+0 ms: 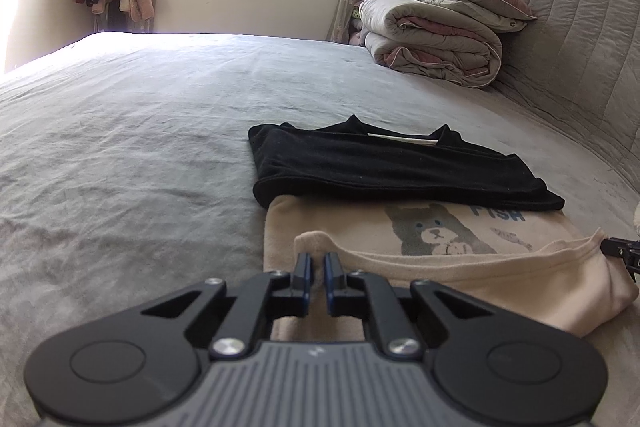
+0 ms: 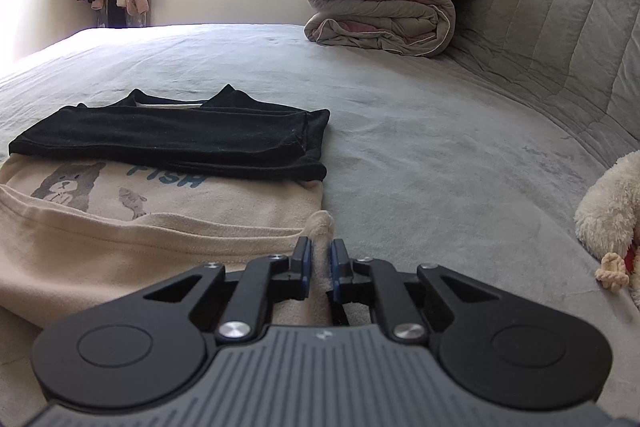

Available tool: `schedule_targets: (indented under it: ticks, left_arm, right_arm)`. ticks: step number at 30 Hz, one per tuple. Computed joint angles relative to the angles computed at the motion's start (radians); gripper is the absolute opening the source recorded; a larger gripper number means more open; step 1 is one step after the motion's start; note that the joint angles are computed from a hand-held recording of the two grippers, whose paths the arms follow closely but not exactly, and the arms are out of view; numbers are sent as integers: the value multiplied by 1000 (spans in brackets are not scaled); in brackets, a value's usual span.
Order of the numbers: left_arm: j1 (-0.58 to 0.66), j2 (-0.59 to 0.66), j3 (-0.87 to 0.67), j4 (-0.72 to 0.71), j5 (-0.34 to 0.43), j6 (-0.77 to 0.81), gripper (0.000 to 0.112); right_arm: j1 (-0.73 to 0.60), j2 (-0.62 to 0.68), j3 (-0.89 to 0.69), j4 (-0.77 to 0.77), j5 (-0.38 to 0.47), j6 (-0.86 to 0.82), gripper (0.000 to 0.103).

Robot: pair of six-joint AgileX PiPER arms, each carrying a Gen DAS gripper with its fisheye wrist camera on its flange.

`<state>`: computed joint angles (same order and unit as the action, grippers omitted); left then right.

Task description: Fold clothes

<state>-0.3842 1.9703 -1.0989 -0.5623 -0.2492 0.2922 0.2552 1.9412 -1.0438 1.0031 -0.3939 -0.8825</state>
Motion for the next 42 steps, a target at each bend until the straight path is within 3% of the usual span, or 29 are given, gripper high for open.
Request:
schedule_targets:
  ticks: [8,13,15,17,20,22,25,26,27,31,34,37,39,42]
  left_arm:
    - [-12,-15,48,56,-103,-97,6]
    - [-15,9,-1,-61,-41,17,6]
    - [-10,21,-18,-88,-19,36,7]
    - [0,32,-29,-74,0,2,7]
    - [12,42,-41,-35,21,-64,7]
    - [20,48,-49,-4,33,-112,7]
    - [15,52,-50,-28,29,-89,7]
    - [10,52,-47,-45,18,-66,7]
    - [3,51,-40,-67,0,-40,7]
    - [-41,35,21,-149,-136,15,5]
    - [-74,23,59,-166,-233,15,5]
    - [-97,19,68,-194,-312,32,5]
    - [-100,18,68,-200,-358,29,5]
    - [-99,28,42,-230,-399,68,5]
  right_arm:
    - [21,0,32,-25,-136,64,3]
    - [-17,-22,14,-20,-4,82,3]
    - [-32,-34,13,-24,43,110,17]
    - [-46,-41,13,-71,67,165,20]
    - [-65,-42,22,-240,81,347,47]
    - [-76,-36,15,-367,107,470,47]
    - [-60,-3,-22,-294,121,354,46]
    - [-49,13,-37,-216,116,254,33]
    - [-35,22,-35,-169,85,194,7]
    - [25,37,9,-126,-79,126,5]
    - [85,28,74,-154,-274,129,5]
    - [120,39,97,-189,-417,116,5]
    - [131,56,95,-209,-496,102,5]
    - [125,76,64,-215,-537,84,5]
